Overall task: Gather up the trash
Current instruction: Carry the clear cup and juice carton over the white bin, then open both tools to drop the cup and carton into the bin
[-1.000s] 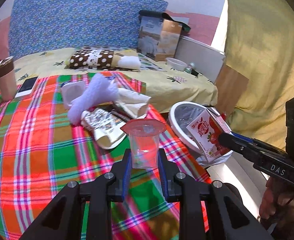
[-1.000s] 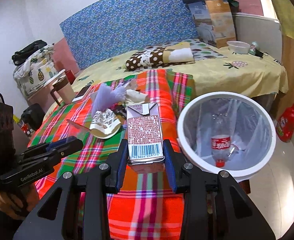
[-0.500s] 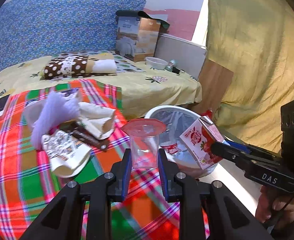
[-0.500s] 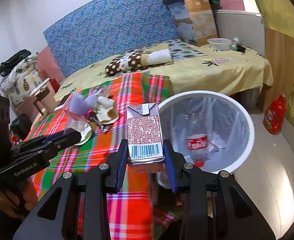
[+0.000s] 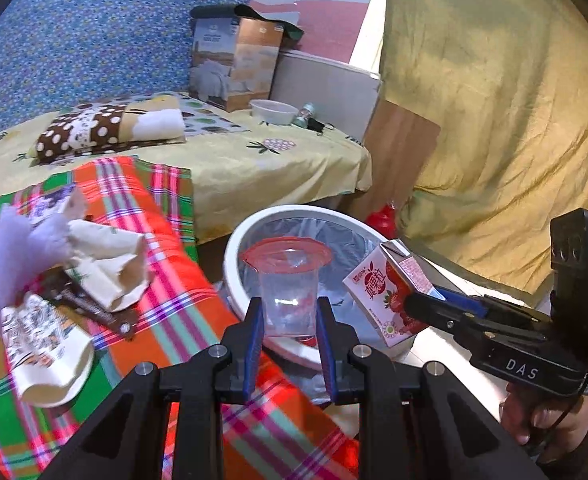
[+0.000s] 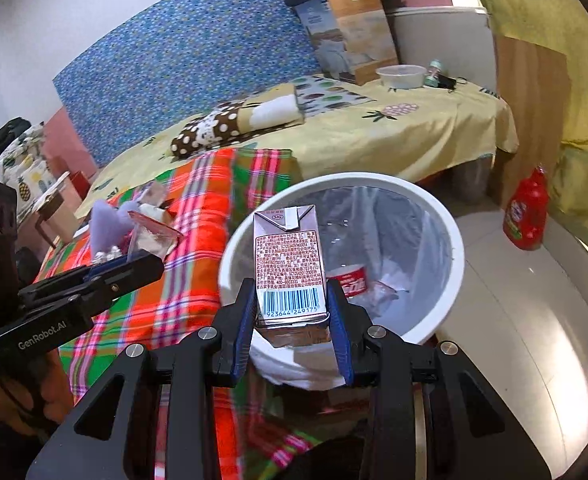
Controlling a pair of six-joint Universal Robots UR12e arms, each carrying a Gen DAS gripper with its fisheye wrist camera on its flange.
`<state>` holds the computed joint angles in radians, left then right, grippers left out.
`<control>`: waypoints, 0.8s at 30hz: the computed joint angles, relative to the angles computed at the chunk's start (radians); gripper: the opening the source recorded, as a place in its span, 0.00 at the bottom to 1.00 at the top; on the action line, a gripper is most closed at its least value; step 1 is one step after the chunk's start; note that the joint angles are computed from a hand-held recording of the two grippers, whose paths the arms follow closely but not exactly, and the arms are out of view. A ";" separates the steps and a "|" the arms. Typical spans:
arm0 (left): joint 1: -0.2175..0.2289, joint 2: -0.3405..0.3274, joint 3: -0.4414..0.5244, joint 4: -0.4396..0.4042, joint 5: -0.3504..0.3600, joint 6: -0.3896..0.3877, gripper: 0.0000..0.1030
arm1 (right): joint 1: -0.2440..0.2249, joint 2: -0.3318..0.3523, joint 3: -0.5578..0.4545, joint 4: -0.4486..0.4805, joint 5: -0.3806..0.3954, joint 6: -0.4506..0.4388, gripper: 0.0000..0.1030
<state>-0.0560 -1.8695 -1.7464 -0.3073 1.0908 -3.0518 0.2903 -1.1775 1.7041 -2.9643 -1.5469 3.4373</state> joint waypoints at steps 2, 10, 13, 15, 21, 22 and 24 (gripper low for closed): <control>-0.008 -0.016 0.017 -0.021 0.004 0.006 0.25 | -0.001 0.003 -0.004 0.008 -0.005 0.003 0.36; -0.029 -0.062 0.066 -0.078 0.005 0.030 0.25 | -0.011 0.012 -0.015 0.050 -0.021 0.002 0.36; -0.034 -0.072 0.077 -0.099 0.002 0.041 0.26 | -0.015 0.014 -0.019 0.066 -0.021 0.000 0.36; -0.038 -0.079 0.084 -0.113 0.001 0.050 0.26 | -0.018 0.015 -0.020 0.077 -0.021 0.000 0.36; -0.041 -0.093 0.096 -0.141 0.001 0.050 0.26 | -0.025 0.017 -0.024 0.114 -0.017 0.003 0.36; -0.042 -0.093 0.097 -0.144 0.002 0.050 0.26 | -0.026 0.017 -0.024 0.124 -0.017 0.002 0.36; -0.042 -0.094 0.098 -0.149 0.008 0.051 0.26 | -0.025 0.018 -0.028 0.139 -0.017 0.004 0.36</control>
<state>-0.0981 -1.9639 -1.6486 -0.4566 1.0985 -3.0004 0.2658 -1.1591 1.6764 -2.8249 -1.5643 3.4416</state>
